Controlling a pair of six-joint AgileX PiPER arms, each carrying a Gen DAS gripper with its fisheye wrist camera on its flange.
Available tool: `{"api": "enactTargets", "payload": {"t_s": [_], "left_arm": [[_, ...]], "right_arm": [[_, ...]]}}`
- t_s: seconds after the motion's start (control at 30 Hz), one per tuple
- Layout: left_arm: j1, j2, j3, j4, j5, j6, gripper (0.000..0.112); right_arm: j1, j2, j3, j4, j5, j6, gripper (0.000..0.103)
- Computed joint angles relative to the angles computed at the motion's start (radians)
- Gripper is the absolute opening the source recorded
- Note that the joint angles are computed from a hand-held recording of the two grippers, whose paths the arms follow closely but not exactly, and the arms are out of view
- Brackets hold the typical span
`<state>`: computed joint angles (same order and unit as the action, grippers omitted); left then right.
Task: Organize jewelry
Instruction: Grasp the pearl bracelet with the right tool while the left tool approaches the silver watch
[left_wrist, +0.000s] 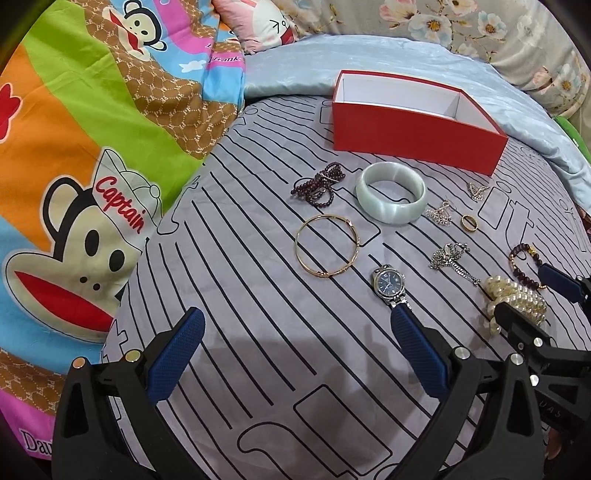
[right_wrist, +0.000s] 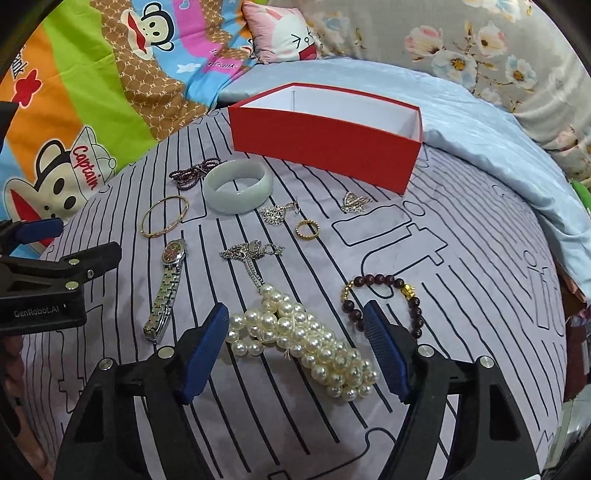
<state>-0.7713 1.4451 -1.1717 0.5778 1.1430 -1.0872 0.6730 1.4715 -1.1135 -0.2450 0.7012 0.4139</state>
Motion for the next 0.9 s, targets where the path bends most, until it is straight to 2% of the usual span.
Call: {"api": "enactTargets", "payload": {"t_s": [0.23, 0.4, 0.5, 0.63, 0.7, 0.8, 0.9], "left_arm": [[0.001, 0.008, -0.001, -0.008, -0.007, 0.006, 0.098], [0.003, 0.011, 0.003, -0.031, -0.027, 0.022, 0.098], [0.007, 0.01, 0.005, -0.042, -0.034, 0.024, 0.098], [0.014, 0.006, 0.009, -0.055, -0.048, 0.035, 0.098], [0.014, 0.01, 0.006, -0.057, -0.051, 0.039, 0.098], [0.011, 0.018, 0.001, -0.062, -0.057, 0.046, 0.098], [0.007, 0.025, -0.006, -0.07, -0.062, 0.055, 0.098]], "right_arm": [[-0.049, -0.019, 0.026, 0.225, 0.034, -0.111, 0.06], [-0.046, -0.063, 0.067, 0.281, 0.031, -0.097, 0.06], [-0.027, -0.086, 0.083, 0.266, 0.045, -0.055, 0.061], [-0.043, -0.111, 0.095, 0.318, 0.049, -0.093, 0.062], [-0.034, -0.11, 0.089, 0.285, 0.063, -0.069, 0.061], [-0.023, -0.099, 0.08, 0.258, 0.083, -0.055, 0.051], [-0.027, -0.091, 0.084, 0.265, 0.08, -0.05, 0.033]]}}
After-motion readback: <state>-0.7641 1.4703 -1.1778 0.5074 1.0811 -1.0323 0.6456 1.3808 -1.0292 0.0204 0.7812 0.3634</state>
